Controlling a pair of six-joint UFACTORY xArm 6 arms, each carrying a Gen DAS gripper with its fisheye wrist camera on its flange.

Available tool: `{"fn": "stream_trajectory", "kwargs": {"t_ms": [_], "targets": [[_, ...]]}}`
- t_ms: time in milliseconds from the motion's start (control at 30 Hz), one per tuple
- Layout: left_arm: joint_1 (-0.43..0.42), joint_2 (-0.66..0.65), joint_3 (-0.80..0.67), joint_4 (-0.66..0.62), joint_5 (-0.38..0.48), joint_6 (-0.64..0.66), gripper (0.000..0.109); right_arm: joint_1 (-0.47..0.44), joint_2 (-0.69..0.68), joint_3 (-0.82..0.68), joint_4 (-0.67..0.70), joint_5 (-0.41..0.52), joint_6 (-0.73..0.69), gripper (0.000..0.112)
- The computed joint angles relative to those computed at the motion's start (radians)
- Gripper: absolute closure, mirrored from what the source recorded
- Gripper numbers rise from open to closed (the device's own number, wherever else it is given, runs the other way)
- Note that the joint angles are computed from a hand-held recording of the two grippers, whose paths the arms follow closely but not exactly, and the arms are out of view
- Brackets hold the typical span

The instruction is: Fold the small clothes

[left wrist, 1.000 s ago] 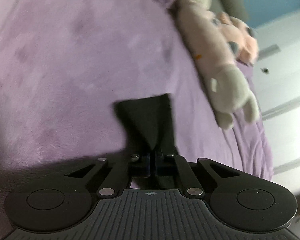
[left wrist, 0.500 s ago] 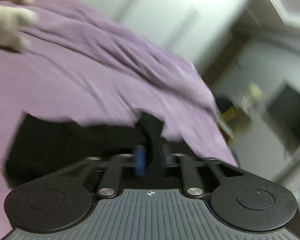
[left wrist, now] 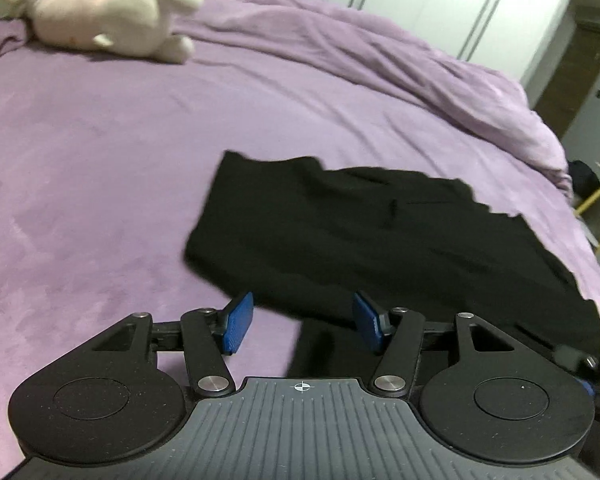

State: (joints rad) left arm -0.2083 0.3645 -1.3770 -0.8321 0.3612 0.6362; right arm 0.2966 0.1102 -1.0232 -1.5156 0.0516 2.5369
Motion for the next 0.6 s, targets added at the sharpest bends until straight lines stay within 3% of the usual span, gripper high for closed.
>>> {"fn": "stream_trajectory", "kwargs": {"t_ms": [100,167,233,333,367,433,533,600], "targets": [[0.009,0.017,-0.006,-0.006,0.010,0.001,0.048,0.007,0.077,-0.051,0.208,0.016,-0.218,0.069],[0.012,0.037,-0.025,-0.012,0.017,0.014,0.048,0.015,0.095,-0.080,0.183,0.035,-0.206,0.070],[0.012,0.031,-0.015,-0.014,0.008,0.037,0.048,0.012,0.108,-0.098,0.177,0.029,-0.213,0.078],[-0.002,0.016,0.012,-0.010,-0.023,0.067,0.047,0.020,0.130,-0.110,0.324,0.038,-0.378,0.090],[-0.005,0.014,0.016,0.002,-0.030,0.066,0.047,0.021,0.139,-0.118,0.348,0.037,-0.413,0.098],[-0.011,0.012,0.021,0.020,-0.043,0.061,0.047,0.029,0.133,-0.124,0.365,0.056,-0.465,0.104],[-0.018,0.002,0.030,0.025,-0.058,0.075,0.047,0.078,0.044,-0.125,0.156,0.229,-0.397,0.104],[-0.025,-0.001,0.029,0.019,-0.066,0.099,0.047,0.124,-0.044,-0.078,0.062,0.400,-0.393,0.104]]}}
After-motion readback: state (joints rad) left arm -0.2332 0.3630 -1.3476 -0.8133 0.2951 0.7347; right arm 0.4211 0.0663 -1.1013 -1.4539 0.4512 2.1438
